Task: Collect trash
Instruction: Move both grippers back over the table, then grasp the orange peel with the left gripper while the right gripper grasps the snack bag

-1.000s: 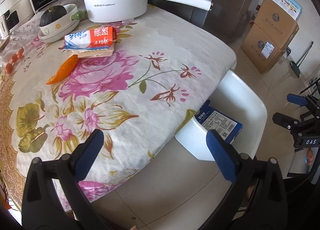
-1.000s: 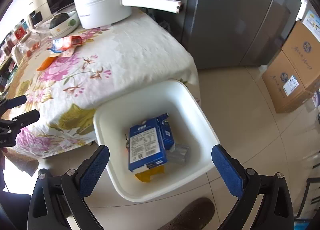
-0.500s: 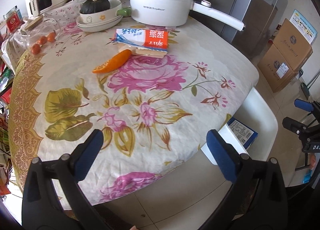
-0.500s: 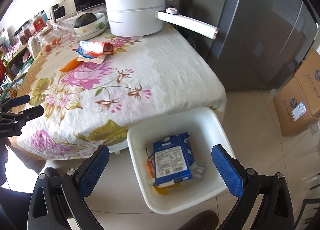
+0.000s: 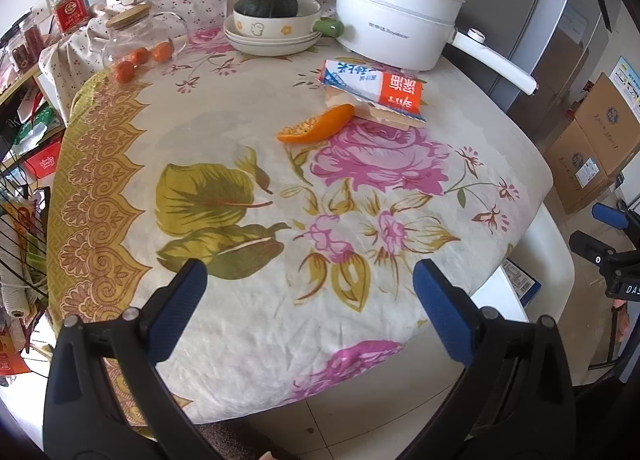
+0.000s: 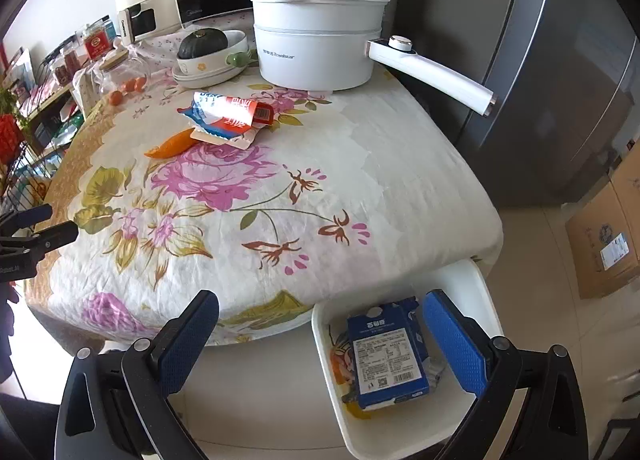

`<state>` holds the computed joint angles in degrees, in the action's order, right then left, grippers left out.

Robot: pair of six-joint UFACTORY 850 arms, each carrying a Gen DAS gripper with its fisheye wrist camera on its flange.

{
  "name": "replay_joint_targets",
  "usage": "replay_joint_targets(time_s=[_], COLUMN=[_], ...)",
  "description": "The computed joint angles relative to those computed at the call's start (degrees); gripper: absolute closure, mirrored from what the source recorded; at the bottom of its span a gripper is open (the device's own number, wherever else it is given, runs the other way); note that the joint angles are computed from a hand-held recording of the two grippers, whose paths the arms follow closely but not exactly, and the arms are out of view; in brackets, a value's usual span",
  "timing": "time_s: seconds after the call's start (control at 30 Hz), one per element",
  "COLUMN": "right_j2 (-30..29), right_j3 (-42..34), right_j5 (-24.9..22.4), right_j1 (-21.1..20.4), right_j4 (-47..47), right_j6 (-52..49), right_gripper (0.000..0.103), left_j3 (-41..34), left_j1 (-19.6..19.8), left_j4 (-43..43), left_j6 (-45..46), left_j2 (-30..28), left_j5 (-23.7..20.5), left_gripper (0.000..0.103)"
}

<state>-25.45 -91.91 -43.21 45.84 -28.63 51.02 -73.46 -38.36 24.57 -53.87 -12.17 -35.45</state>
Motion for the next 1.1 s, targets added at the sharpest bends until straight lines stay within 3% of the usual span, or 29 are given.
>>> replay_joint_targets(time_s=[0.23, 0.37, 0.9, 1.0, 1.1], right_j2=[-5.0, -7.9, -11.3, -11.6, -11.9], right_j3=[-6.0, -9.7, -12.4, -12.4, -12.4], right_j5=[1.5, 1.7, 1.5, 1.1, 1.0], right_j1=[-0.2, -1.0, -3.9, -4.3, -4.5], right_j4=[0.6, 3.6, 8.5, 9.1, 9.6], right_j6=[-0.3, -3.1, -8.5, -8.8, -9.2], right_gripper=[0.000, 0.000, 0.000, 0.000, 0.000], left_j3=[1.4, -0.4, -17.3, -21.0, -22.8], left_j1=[2.4, 3.9, 8.4, 8.9, 9.2], left_j4=[1.0, -0.7, -13.6, -15.9, -19.2], left_j6=[-1.0, 4.0, 28.4, 31.0, 33.3], left_j2=[0.4, -1.6, -18.2, -21.5, -23.4], left_j5=[-0.3, 0.7, 7.5, 5.9, 5.3], left_gripper=[0.001, 0.001, 0.005, 0.016, 0.036])
